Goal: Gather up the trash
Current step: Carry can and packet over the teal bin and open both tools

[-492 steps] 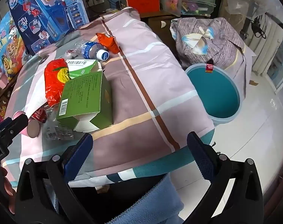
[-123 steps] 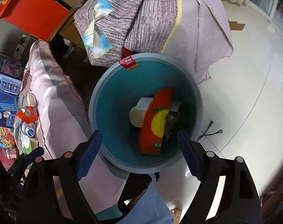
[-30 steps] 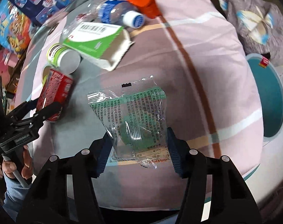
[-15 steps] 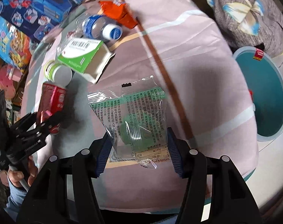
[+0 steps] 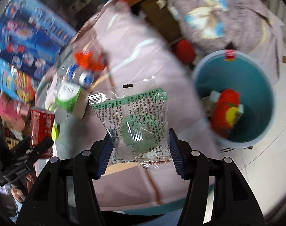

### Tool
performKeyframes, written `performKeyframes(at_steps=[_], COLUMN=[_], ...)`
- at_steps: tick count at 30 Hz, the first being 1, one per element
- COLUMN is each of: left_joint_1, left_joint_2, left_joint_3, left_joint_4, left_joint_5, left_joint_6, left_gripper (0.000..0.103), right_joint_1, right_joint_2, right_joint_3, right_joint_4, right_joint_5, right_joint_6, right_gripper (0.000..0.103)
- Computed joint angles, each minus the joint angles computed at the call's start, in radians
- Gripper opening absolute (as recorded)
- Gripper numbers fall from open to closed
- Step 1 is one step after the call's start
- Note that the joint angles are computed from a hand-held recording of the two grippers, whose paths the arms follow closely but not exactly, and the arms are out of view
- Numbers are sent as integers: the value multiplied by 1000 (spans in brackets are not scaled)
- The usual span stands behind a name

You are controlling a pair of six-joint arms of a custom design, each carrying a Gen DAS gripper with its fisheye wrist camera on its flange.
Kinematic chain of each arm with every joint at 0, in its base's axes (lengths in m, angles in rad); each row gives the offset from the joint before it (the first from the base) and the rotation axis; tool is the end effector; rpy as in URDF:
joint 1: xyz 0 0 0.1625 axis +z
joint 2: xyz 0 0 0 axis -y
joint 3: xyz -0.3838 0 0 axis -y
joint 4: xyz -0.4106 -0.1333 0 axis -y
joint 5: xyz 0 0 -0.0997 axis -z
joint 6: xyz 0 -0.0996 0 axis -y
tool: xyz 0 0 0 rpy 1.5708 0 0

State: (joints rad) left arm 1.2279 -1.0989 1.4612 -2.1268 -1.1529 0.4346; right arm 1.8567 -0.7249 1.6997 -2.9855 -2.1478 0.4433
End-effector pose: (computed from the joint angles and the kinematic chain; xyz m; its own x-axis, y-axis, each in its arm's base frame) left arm -0.0629 -0.6930 0.2887 -0.6656 0.6011 -0.4423 0.6727 0.7399 -0.0069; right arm 0.2573 -0.5951 0.0441 -0.8950 0.3602 0.2632 0.1425 0.7899 -0.5964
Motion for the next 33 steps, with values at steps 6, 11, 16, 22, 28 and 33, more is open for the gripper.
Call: performKeyframes(at_steps=[6,11,16,22,28,33], left_joint_1=[-84,-152,-196,-220,-224,-224], left_joint_2=[56,135,216,314,389,422], left_joint_3=[16,13,1,-36,-83,-110], left_joint_4=[-8,4,19,55,92,97], left_joint_5=[-17,-47,-68,-59,-37,-23], left_joint_6=[16,23,19,14,5,-9], left_gripper=[59,59,59,59,59,73], right_joint_1=[-29,-60,-101,-165,-201,-210], right_joint_2=[-151,-258,-315,-346,-336,-324], right_joint_3=[174,294,357,387,374,354], right_joint_4=[-152,-219,-226,-242,-231,-212], right_joint_5=[-89,-140,-138,-105,-71,-64], right_joint_6=[9,35,55,57,53,48], right_gripper=[54,54,54,54,54,54])
